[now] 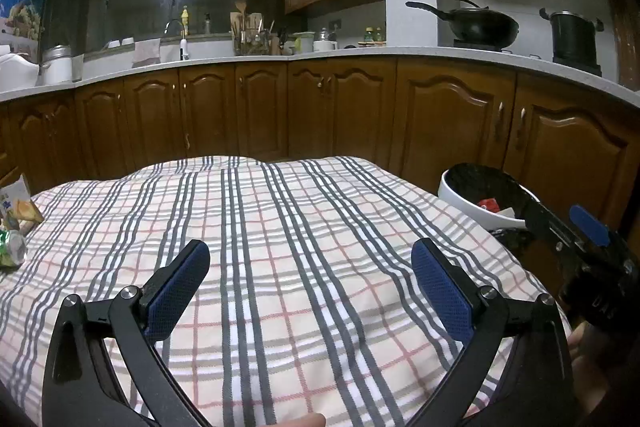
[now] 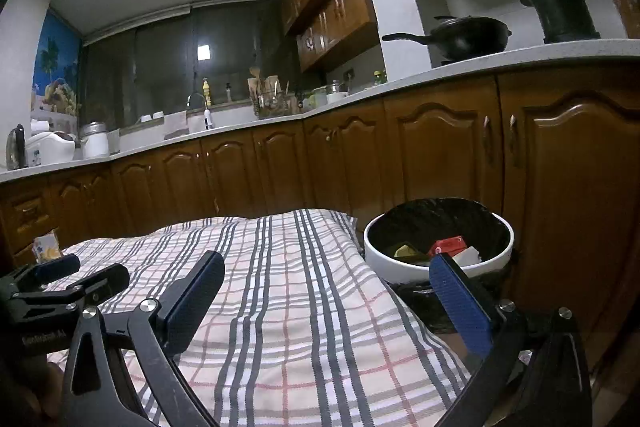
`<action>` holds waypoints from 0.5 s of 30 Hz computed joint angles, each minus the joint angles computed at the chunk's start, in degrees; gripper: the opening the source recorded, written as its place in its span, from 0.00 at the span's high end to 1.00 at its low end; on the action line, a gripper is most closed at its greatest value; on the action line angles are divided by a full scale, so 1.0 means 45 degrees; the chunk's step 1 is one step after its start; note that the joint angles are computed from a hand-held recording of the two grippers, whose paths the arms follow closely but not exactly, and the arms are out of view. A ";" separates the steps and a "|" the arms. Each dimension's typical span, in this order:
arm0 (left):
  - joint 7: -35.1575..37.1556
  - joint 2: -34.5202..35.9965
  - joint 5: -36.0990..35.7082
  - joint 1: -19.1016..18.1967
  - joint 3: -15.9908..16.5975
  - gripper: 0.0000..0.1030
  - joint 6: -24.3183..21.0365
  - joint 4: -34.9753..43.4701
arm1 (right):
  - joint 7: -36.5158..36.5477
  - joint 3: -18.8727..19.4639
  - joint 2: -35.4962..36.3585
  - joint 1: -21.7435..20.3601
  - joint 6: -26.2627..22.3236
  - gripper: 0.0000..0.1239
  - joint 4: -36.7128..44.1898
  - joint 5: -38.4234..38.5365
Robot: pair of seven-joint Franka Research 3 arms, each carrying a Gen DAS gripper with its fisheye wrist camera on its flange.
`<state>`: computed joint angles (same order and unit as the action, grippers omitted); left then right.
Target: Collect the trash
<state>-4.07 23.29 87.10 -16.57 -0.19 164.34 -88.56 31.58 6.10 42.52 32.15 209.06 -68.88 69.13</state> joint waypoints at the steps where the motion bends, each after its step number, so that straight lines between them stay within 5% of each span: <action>1: -0.0003 0.0003 0.0016 -0.0001 0.0006 0.00 0.0007 0.0004 | 0.0008 0.0007 -0.0007 -0.0017 -0.0023 0.17 -0.0008 0.0008; 15: 0.0362 0.0026 -0.0246 -0.0108 0.0020 0.00 -0.0279 0.0058 | 0.0526 -0.0078 -0.0162 -0.0062 -0.0171 0.17 -0.0393 -0.0223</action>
<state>-2.44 23.41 85.99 -17.05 -0.10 163.08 -88.30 33.94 5.75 41.79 31.86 208.29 -70.64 68.13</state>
